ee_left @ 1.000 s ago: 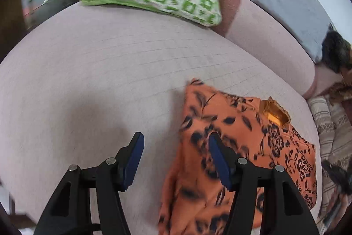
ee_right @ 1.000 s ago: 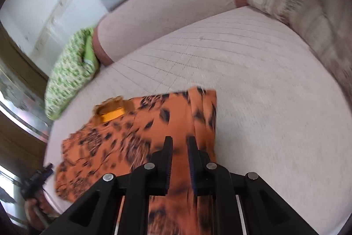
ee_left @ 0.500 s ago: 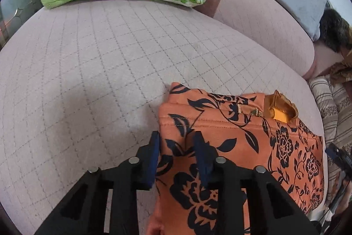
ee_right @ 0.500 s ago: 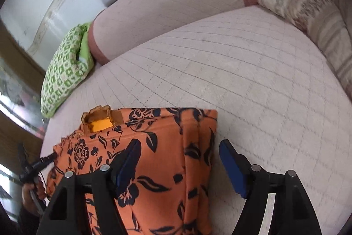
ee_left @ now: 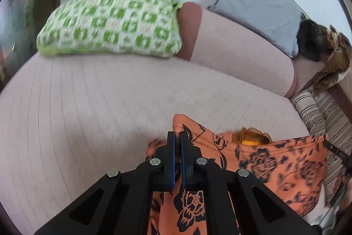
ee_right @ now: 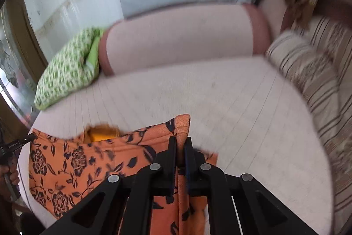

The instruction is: Fold small clothes

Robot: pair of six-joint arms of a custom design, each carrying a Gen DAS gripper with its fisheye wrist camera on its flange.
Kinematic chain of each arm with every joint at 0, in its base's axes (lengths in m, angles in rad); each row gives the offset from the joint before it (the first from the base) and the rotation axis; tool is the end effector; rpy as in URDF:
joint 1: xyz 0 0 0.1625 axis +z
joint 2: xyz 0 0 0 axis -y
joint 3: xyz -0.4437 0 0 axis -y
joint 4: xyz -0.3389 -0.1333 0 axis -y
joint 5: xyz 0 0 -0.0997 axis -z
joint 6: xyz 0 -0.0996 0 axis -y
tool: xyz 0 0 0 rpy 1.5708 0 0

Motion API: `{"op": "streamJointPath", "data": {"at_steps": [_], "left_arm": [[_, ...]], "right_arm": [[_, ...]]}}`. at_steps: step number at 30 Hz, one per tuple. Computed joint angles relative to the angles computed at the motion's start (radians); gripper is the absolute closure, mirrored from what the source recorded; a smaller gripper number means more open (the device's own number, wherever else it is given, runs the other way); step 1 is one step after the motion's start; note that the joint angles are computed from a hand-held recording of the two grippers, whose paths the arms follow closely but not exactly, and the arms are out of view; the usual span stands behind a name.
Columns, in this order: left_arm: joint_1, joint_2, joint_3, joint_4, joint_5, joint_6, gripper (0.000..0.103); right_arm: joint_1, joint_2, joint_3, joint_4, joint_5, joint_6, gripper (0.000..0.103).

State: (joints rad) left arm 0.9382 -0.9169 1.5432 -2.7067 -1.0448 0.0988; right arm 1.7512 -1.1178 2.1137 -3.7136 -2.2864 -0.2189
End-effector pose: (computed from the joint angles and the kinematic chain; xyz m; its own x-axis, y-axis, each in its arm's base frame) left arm -0.2504 -0.6516 0.2895 -0.7873 0.3817 -0.4843 0.5967 0.6696 -0.4422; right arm 0.1544 -0.4679 0.3370 -0.8134 0.3542 0.4613 -0.2566 0.4933 -0.8311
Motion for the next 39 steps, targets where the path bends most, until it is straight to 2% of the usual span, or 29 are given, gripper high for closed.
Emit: {"op": "streamJointPath", "data": {"at_steps": [3, 5, 7, 8, 9, 10, 11, 12, 13, 16, 17, 20, 22, 23, 24, 25, 26, 28, 29, 31, 33, 35, 36, 37, 39], "left_arm": [[0.026, 0.065, -0.053, 0.051, 0.056, -0.053, 0.099], [0.058, 0.123, -0.102, 0.158, 0.154, -0.131, 0.099], [0.071, 0.126, -0.102, 0.187, 0.164, -0.152, 0.093], [0.067, 0.109, -0.080, 0.155, 0.157, -0.135, 0.089], [0.064, 0.101, -0.079, 0.161, 0.150, -0.134, 0.074], [0.060, 0.083, -0.077, 0.171, 0.126, -0.140, 0.060], [0.054, 0.061, -0.069, 0.168, 0.101, -0.144, 0.058], [0.045, 0.044, -0.056, 0.154, 0.092, -0.138, 0.056], [0.034, 0.019, -0.031, 0.133, 0.086, -0.130, 0.053], [-0.002, -0.056, 0.060, 0.069, 0.046, -0.128, 0.048], [-0.017, -0.081, 0.104, 0.042, 0.035, -0.122, 0.045], [-0.046, -0.111, 0.204, -0.001, 0.025, -0.131, 0.041], [-0.045, -0.105, 0.242, 0.000, 0.013, -0.161, 0.034], [-0.040, -0.091, 0.252, 0.027, 0.021, -0.179, 0.034], [-0.032, -0.068, 0.240, 0.063, 0.046, -0.194, 0.034], [-0.027, -0.041, 0.236, 0.095, 0.087, -0.196, 0.034], [-0.033, -0.025, 0.247, 0.085, 0.128, -0.158, 0.034], [-0.067, -0.027, 0.276, 0.032, 0.183, -0.110, 0.034], [-0.078, -0.039, 0.283, 0.024, 0.171, -0.110, 0.034], [-0.087, -0.054, 0.305, -0.032, 0.151, -0.112, 0.032], [-0.086, -0.055, 0.319, -0.036, 0.151, -0.112, 0.030], [-0.067, -0.030, 0.301, 0.051, 0.174, -0.135, 0.030], [-0.067, -0.028, 0.307, 0.046, 0.182, -0.119, 0.030], [-0.079, -0.037, 0.324, 0.009, 0.195, -0.098, 0.030], [-0.095, -0.061, 0.344, -0.047, 0.176, -0.093, 0.030]], "right_arm": [[-0.053, 0.006, -0.011, 0.038, 0.022, 0.041, 0.093], [-0.133, 0.011, -0.006, 0.113, 0.104, 0.096, 0.093], [-0.170, 0.031, -0.014, 0.187, 0.085, 0.129, 0.092], [-0.177, 0.033, -0.007, 0.181, 0.089, 0.137, 0.086], [-0.180, 0.031, 0.013, 0.145, 0.104, 0.143, 0.082], [-0.174, 0.027, 0.026, 0.119, 0.099, 0.149, 0.069], [-0.161, 0.021, 0.035, 0.096, 0.078, 0.151, 0.051], [-0.145, 0.017, 0.044, 0.065, 0.057, 0.151, 0.043], [-0.126, 0.013, 0.059, 0.020, 0.043, 0.149, 0.041], [-0.071, -0.019, 0.117, -0.080, 0.081, 0.148, 0.039], [-0.063, -0.035, 0.144, -0.086, 0.141, 0.162, 0.034], [-0.079, -0.044, 0.200, -0.045, 0.310, 0.205, 0.031], [-0.115, -0.028, 0.214, 0.005, 0.371, 0.241, 0.031], [-0.137, -0.009, 0.216, 0.027, 0.365, 0.266, 0.031], [-0.157, 0.011, 0.212, 0.051, 0.329, 0.299, 0.031], [-0.184, 0.028, 0.216, 0.049, 0.328, 0.322, 0.034], [-0.186, 0.032, 0.227, 0.006, 0.335, 0.316, 0.034], [-0.134, 0.024, 0.215, 0.025, 0.259, 0.329, 0.034], [-0.099, 0.025, 0.213, 0.004, 0.227, 0.311, 0.034], [-0.067, 0.030, 0.240, -0.072, 0.240, 0.271, 0.031], [-0.068, 0.041, 0.261, -0.097, 0.257, 0.258, 0.026], [-0.114, 0.062, 0.251, -0.026, 0.248, 0.320, 0.029], [-0.150, 0.053, 0.268, -0.024, 0.290, 0.347, 0.030], [-0.154, 0.042, 0.288, -0.064, 0.311, 0.355, 0.030], [-0.102, 0.021, 0.285, -0.064, 0.265, 0.369, 0.029]]}}
